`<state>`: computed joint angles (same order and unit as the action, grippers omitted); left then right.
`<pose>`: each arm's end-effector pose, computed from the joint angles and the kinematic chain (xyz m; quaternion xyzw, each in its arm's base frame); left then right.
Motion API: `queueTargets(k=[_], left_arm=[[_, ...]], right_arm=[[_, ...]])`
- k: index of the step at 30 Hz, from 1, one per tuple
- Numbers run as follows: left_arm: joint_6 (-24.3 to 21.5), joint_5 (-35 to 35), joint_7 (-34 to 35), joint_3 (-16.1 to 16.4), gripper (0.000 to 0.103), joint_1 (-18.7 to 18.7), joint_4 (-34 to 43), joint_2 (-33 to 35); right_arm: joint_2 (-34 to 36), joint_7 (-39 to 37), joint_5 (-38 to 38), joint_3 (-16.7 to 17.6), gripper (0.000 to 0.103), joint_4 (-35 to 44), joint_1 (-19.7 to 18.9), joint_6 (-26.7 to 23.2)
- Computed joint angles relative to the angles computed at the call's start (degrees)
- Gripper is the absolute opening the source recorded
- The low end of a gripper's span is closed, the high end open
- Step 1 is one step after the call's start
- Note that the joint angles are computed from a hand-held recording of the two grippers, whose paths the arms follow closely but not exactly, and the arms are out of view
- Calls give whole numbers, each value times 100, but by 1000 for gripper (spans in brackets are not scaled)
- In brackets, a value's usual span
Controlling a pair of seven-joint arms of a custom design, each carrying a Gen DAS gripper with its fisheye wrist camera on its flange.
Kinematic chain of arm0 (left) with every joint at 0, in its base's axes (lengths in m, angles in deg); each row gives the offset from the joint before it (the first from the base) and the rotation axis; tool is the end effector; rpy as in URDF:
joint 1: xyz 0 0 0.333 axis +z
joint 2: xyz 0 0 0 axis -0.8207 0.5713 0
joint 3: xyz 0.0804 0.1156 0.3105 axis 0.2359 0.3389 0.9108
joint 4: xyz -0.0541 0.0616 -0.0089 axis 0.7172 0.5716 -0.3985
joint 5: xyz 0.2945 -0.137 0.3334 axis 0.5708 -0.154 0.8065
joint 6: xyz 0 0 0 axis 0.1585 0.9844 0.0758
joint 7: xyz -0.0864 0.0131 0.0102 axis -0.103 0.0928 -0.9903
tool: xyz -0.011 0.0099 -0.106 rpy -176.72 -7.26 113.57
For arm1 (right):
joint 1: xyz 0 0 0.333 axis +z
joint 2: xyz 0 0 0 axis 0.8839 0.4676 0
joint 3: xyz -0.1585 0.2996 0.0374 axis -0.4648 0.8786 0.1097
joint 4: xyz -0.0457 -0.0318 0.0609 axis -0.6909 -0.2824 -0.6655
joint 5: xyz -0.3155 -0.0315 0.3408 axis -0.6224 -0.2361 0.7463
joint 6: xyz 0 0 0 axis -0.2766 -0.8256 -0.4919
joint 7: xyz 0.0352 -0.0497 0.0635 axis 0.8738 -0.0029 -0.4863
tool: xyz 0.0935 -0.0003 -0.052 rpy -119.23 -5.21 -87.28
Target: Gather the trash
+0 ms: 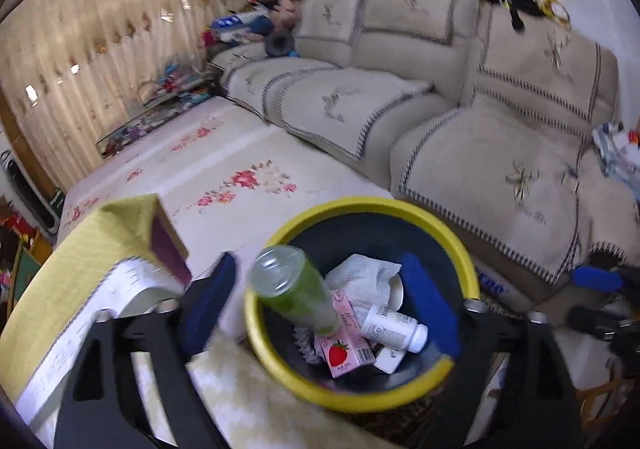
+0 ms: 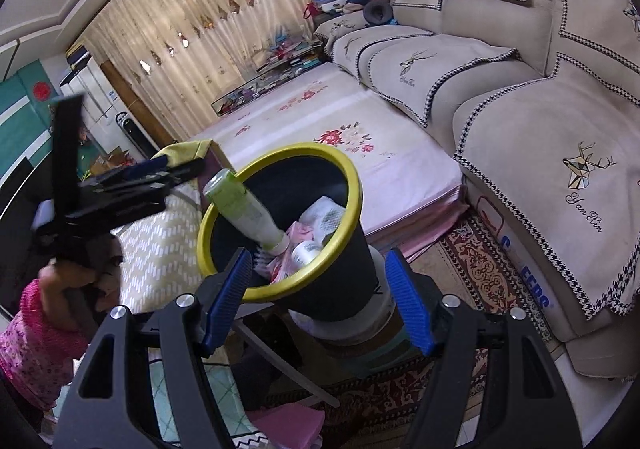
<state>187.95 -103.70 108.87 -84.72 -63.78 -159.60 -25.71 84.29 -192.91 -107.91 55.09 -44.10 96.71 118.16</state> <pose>0.6061 -0.1669 0.4442 -0.3160 0.8630 -0.3493 0.1826 0.4150 0.4635 0.3983 -0.4589 0.7862 -0.2027 0.3608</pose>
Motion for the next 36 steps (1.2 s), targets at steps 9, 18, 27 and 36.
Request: queueTargets(k=[9, 18, 27, 36], left_arm=[[-832, -660, 39, 953, 98, 500, -1801, -2411], [-443, -733, 492, 2026, 98, 1101, -3097, -4280], [-1200, -29, 34, 2702, 98, 2237, -3314, -5045], [-1815, 262, 49, 2876, 98, 2988, -3430, -5450]], right_arm=[[557, -402, -89, 76, 69, 720, 373, -20], [1022, -1212, -148, 131, 80, 1744, 1198, -1129], [1275, -1719, -451, 137, 93, 2571, 1984, -2975], [1472, -1961, -649, 144, 96, 2965, 2460, -3851]])
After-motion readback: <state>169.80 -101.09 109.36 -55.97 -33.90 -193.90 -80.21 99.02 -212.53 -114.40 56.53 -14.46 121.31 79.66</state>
